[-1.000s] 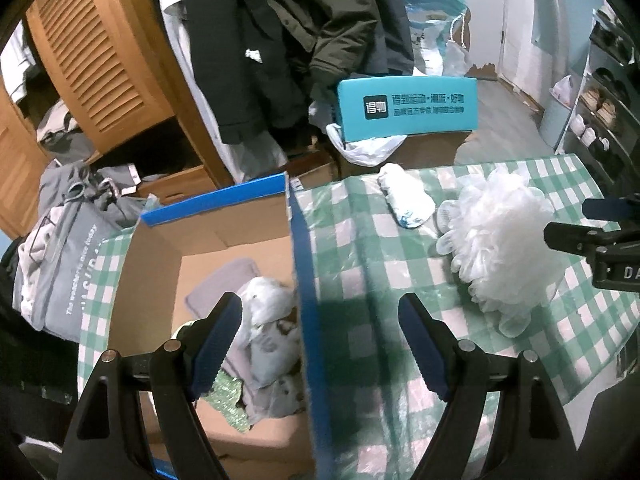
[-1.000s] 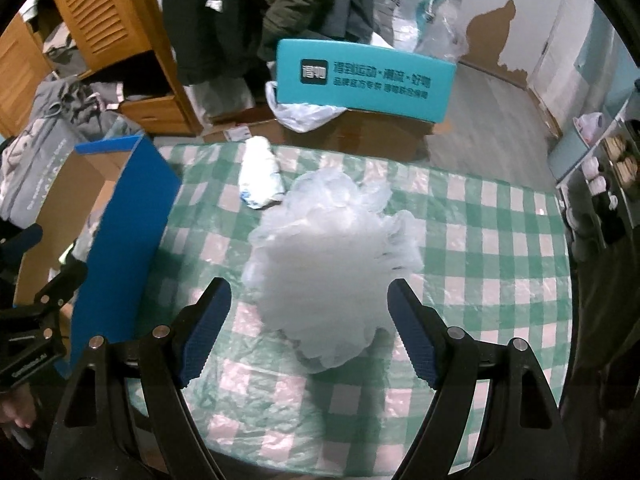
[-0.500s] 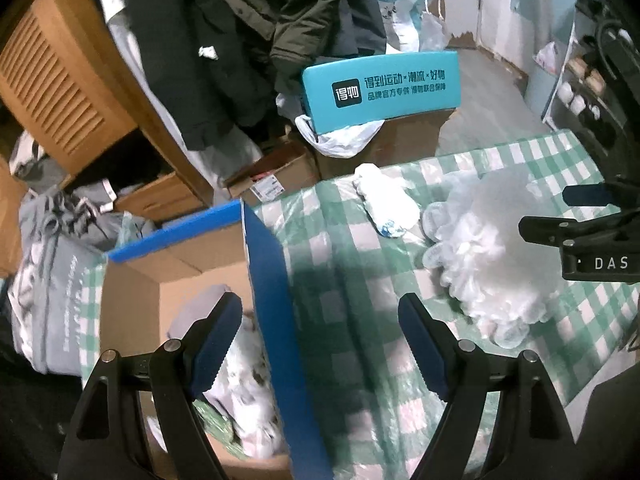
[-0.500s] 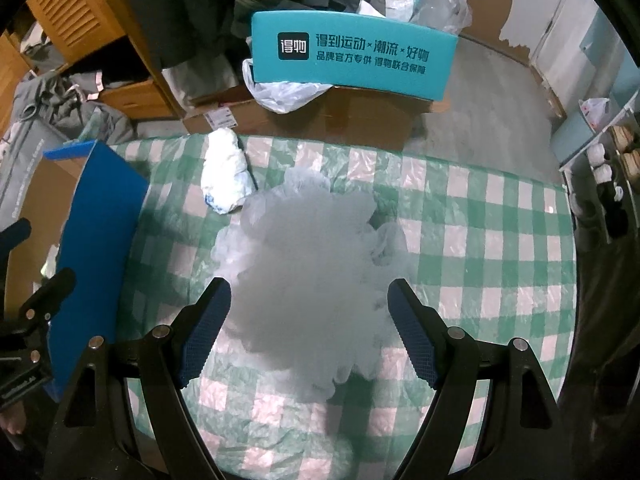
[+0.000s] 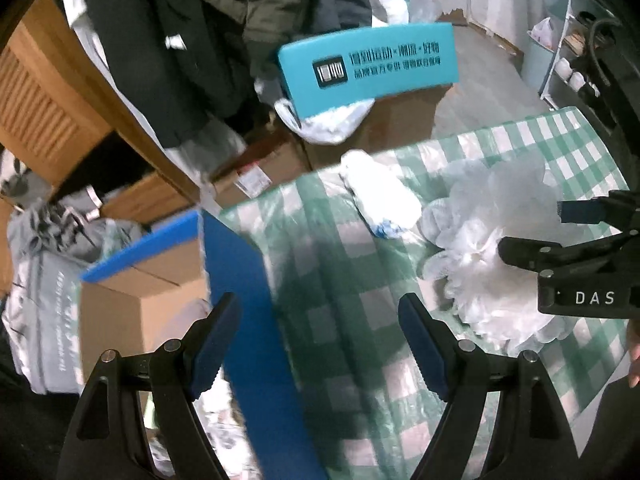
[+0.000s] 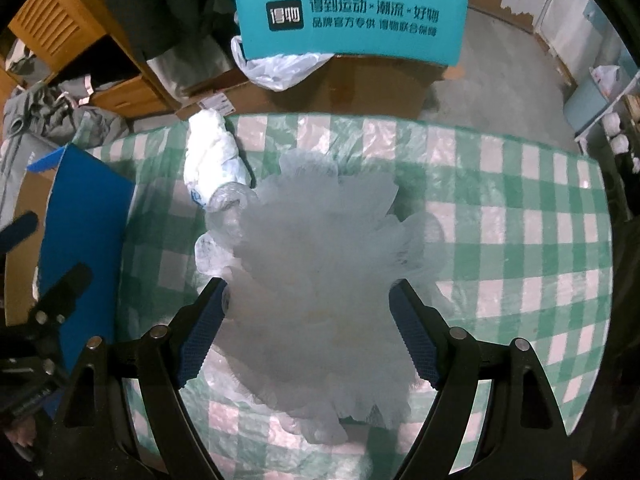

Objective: Organize soft objects
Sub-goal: 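Move both tools back over the table toward the white mesh puff and bag, then grasp the white mesh puff with the right tool while the left tool grasps the white bag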

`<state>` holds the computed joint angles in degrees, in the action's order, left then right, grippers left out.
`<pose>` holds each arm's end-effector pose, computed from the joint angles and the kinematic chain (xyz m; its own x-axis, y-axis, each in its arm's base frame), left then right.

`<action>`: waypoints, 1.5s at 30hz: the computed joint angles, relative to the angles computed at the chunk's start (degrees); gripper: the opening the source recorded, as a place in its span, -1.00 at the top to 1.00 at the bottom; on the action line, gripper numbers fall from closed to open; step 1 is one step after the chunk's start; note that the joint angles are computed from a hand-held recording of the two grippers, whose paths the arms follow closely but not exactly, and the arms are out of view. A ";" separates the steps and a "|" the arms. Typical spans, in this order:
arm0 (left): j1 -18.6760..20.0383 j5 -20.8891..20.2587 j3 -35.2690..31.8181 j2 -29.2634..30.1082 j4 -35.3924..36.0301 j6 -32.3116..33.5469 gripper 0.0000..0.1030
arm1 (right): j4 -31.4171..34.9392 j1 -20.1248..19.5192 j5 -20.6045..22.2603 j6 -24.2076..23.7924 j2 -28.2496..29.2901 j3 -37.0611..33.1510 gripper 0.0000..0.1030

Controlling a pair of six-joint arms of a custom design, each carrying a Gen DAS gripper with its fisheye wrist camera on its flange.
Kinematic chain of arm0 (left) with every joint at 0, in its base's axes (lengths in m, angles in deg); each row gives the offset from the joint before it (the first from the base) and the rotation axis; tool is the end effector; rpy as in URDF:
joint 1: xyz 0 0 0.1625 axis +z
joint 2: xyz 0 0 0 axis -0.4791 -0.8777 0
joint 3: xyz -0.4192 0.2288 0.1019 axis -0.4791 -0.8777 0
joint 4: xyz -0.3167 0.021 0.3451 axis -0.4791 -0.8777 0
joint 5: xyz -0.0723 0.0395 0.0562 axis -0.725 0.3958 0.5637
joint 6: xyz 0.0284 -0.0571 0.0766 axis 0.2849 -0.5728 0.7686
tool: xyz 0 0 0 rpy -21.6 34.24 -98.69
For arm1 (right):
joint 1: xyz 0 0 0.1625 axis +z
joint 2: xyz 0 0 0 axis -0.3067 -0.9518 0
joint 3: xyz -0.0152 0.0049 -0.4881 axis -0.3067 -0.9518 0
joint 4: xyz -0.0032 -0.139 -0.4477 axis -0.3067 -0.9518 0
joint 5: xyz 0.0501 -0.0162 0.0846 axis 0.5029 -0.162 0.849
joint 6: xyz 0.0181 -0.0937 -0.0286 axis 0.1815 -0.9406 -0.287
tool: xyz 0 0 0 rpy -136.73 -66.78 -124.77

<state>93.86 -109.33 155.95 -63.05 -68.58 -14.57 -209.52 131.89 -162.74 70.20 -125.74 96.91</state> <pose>-0.0473 -0.6007 0.2824 -0.4809 0.4346 -0.7615 0.5996 0.7967 0.0759 0.3355 -0.5818 -0.0268 -0.8076 0.0911 0.5826 -0.0837 0.9603 -0.2662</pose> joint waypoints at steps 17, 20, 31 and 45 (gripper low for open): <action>3.03 -3.15 -3.15 3.11 5.28 -5.88 -0.59 | 2.23 -2.60 4.78 -0.76 3.50 -0.51 -0.89; 3.41 -3.65 -3.52 3.55 6.27 -6.67 -0.59 | 2.06 -3.10 4.98 -1.50 4.06 -0.49 -0.93; 3.71 -3.87 -4.17 5.00 5.46 -6.63 -0.66 | -0.24 -3.23 3.12 -5.52 3.20 0.71 -0.35; 4.14 -10.19 -7.71 8.80 2.11 -11.18 -0.67 | -8.60 -3.58 -4.04 -5.54 -1.29 4.55 -0.23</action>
